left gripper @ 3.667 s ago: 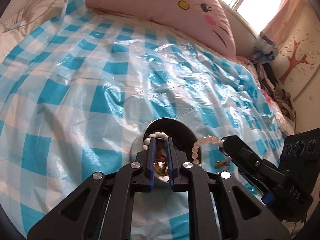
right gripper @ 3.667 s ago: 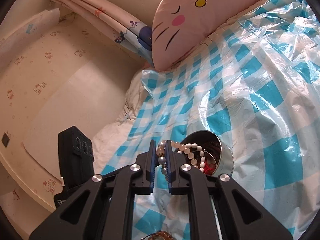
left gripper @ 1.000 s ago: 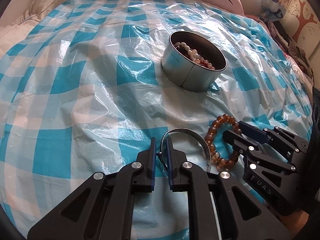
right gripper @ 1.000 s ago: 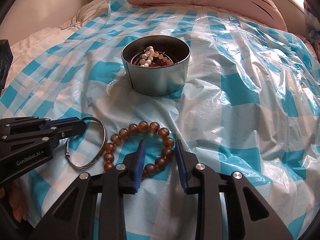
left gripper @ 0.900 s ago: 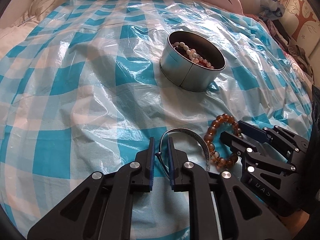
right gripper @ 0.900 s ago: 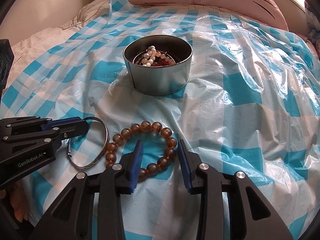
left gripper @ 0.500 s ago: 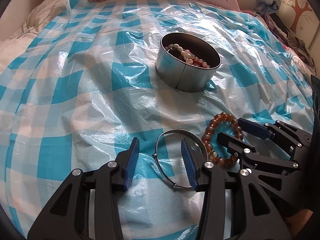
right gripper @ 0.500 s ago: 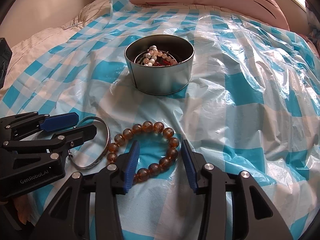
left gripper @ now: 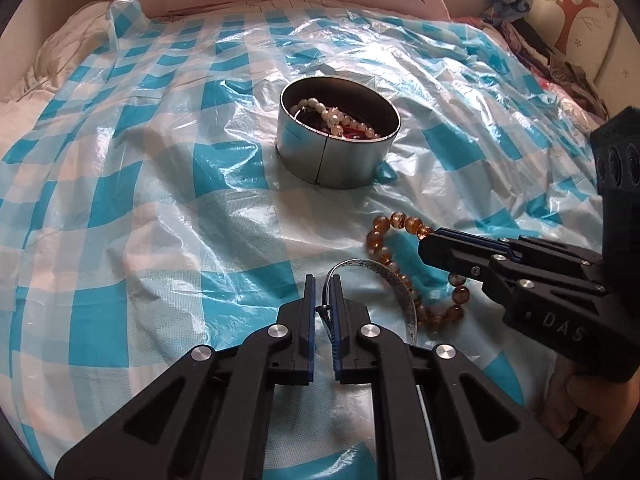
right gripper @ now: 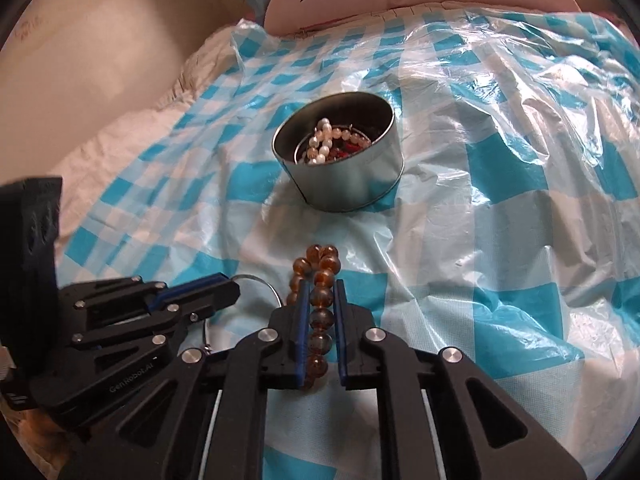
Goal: Organize jewelry
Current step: 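Grasp the brown bead bracelet with the right tool while the left tool holds the bangle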
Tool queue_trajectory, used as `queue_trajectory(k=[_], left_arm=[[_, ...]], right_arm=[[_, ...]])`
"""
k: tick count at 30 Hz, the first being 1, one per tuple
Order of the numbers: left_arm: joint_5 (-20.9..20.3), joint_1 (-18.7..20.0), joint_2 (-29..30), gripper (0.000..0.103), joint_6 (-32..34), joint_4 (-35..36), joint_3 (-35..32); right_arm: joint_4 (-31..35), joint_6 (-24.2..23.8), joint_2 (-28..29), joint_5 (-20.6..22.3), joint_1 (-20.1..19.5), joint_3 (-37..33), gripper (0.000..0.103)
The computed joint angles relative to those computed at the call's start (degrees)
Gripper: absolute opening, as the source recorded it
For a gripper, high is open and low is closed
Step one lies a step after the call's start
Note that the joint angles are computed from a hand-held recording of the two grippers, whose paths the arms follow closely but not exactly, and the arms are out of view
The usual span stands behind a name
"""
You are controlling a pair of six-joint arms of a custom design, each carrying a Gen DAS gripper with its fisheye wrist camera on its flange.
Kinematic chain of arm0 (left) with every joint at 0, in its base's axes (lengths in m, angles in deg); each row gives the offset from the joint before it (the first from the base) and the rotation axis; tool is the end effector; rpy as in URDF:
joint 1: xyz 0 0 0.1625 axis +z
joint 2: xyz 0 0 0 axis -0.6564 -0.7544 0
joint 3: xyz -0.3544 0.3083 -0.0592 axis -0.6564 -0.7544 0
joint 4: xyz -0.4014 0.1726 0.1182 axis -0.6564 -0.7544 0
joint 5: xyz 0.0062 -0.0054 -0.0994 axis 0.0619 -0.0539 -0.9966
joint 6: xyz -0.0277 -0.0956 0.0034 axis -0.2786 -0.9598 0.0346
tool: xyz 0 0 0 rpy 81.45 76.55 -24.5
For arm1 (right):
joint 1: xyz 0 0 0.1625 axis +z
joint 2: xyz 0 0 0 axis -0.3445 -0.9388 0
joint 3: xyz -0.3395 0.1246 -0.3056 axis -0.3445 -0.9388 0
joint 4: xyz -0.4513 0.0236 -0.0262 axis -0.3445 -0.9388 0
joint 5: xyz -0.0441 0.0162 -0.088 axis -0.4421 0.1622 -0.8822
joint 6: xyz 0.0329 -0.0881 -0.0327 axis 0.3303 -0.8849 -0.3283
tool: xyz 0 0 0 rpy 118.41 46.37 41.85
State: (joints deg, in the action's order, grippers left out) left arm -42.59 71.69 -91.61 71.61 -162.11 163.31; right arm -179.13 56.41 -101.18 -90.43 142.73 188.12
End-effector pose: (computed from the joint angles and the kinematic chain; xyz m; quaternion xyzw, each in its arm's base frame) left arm -0.2407 -0.3420 0.1765 0.4207 0.8853 -0.0796 0.1817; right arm 0.2410 -0.2595 0.1331 -0.0582 -0.8966 0.3924 0.1968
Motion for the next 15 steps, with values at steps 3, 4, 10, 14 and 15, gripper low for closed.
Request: queue_trajectory(k=[3,4,10,14,15], left_arm=[[-2.6,1.5,-1.4,0.006,-0.3,-3.0,-0.1],[-3.1,1.9,-1.7,0.006,-0.6,-3.6,-0.1],[-6.9,3.0,-3.5,0.006,-0.3,-8.9,0.4],[-6.9,2.2,-4.0,0.006,0.2,-10.8,0.9],[-6.9,2.2,-4.1,0.006,0.2,-10.9,0.9]], right_arm=[[-10.7,-1.9,0.9,3.8,-0.6,1.9,0.012],[-13.0,-2.4,1.0,5.0,-0.9,2.3,0.012],[-29.8,-5.7,3.2,15.7,-3.7,5.1,0.013],[-39.5,-5.6,5.6,22.6,-6.4,7.1,0.013],[-42.1,-5.6,6.1,24.4,-7.4,7.7,0.013]])
